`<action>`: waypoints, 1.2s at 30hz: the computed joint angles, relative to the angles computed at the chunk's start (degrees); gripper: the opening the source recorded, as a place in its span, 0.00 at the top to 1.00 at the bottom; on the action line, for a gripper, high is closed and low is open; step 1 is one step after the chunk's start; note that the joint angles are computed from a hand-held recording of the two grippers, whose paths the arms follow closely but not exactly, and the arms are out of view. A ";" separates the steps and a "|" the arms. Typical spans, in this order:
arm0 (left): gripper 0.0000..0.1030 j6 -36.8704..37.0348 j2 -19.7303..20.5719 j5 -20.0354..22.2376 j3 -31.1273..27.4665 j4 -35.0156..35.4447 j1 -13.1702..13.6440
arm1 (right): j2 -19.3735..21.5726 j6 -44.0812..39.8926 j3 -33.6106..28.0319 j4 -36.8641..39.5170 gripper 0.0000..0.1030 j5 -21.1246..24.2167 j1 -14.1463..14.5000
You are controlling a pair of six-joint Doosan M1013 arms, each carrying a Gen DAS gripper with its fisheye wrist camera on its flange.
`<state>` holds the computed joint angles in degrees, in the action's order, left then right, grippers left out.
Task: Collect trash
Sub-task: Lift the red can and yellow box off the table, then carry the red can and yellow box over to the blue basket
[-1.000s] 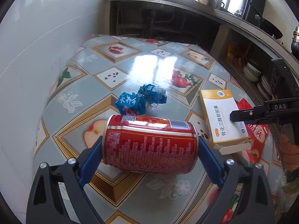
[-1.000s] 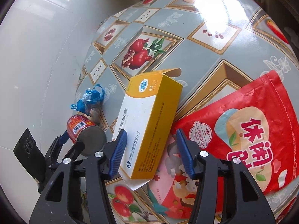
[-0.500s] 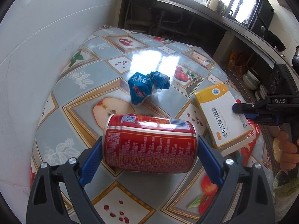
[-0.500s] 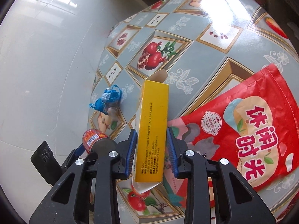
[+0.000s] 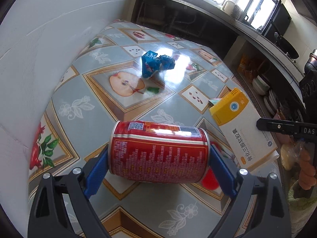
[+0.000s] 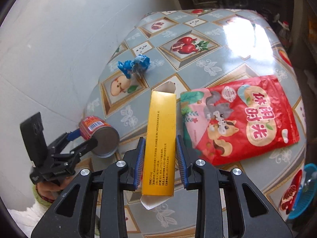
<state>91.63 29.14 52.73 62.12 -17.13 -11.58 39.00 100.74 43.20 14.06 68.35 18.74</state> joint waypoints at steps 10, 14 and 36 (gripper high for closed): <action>0.11 -0.05 -1.88 -2.12 3.10 1.12 -0.51 | -2.72 -2.68 6.05 -11.19 0.68 -1.74 4.38; 0.11 0.13 -2.16 -2.83 3.58 0.71 -0.39 | -2.92 -1.01 7.09 -10.89 0.69 -2.01 4.39; 0.11 3.29 -5.42 -4.39 7.33 -3.88 -0.14 | -11.44 11.59 18.51 -12.53 0.74 -13.51 4.27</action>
<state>94.93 23.72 48.35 69.45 -21.00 -11.72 27.56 112.33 61.71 1.53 54.84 23.01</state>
